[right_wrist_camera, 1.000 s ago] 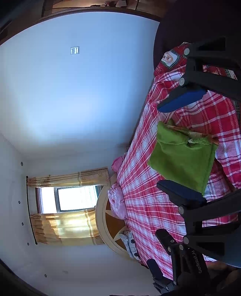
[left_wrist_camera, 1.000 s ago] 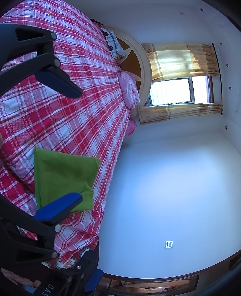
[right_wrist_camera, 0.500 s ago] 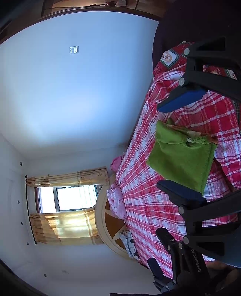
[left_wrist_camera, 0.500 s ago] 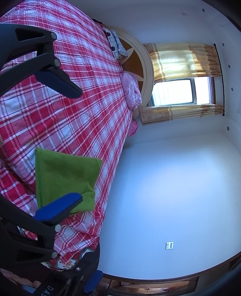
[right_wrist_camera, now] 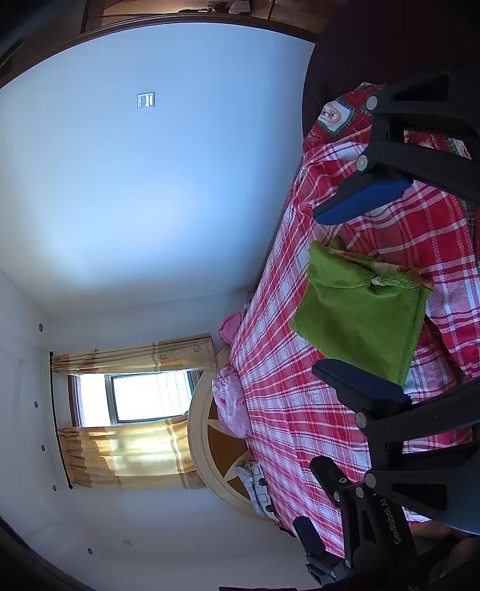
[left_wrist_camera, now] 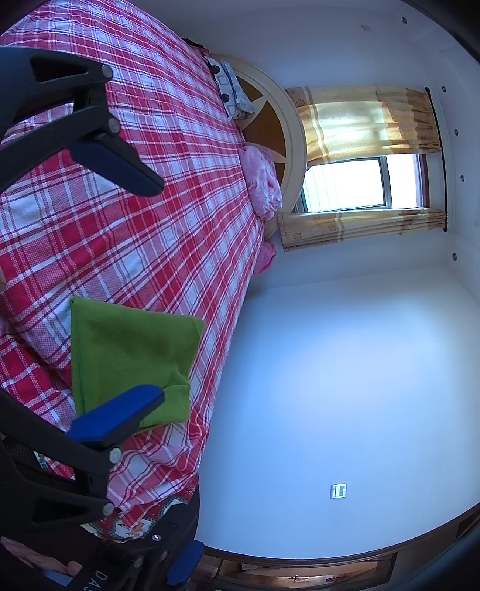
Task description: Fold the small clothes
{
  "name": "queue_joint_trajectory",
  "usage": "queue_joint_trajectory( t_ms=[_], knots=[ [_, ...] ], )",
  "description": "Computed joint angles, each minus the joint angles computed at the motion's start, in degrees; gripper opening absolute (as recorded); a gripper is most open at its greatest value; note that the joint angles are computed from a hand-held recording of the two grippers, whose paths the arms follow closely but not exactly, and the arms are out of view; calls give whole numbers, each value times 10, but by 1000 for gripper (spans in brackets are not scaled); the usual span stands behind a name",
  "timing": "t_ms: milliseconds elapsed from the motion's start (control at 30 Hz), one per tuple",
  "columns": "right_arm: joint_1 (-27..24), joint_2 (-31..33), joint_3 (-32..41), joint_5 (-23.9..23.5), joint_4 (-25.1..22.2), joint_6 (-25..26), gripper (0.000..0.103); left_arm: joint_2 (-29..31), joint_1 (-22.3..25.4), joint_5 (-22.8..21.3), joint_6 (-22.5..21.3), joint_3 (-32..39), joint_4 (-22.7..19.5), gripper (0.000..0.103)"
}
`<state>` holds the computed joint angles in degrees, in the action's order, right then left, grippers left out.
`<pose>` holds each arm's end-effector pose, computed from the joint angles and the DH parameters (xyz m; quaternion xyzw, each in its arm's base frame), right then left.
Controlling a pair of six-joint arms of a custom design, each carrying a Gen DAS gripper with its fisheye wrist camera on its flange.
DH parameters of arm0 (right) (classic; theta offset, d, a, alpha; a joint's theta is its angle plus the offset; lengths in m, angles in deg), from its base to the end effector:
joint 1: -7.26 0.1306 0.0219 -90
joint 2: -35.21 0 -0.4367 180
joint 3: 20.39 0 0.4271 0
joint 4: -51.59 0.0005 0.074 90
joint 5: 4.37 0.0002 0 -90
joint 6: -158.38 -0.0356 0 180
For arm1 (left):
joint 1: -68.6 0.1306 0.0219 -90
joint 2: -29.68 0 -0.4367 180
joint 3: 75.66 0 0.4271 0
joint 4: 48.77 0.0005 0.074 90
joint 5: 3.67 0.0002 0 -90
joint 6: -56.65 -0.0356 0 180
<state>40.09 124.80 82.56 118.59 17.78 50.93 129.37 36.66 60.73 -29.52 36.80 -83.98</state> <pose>0.4574 0.2715 0.6295 0.0549 0.8022 0.0214 0.5941 0.5255 -0.3100 0.6148 0.0773 0.8162 0.0087 0.5725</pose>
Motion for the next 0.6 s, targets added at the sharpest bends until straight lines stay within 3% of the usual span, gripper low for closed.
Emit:
queue_joint_trajectory(
  t_ms=[600],
  knots=[
    [1, -1, -5, 9, -2, -8, 76, 6, -1, -23, -9, 6, -18, 103]
  ],
)
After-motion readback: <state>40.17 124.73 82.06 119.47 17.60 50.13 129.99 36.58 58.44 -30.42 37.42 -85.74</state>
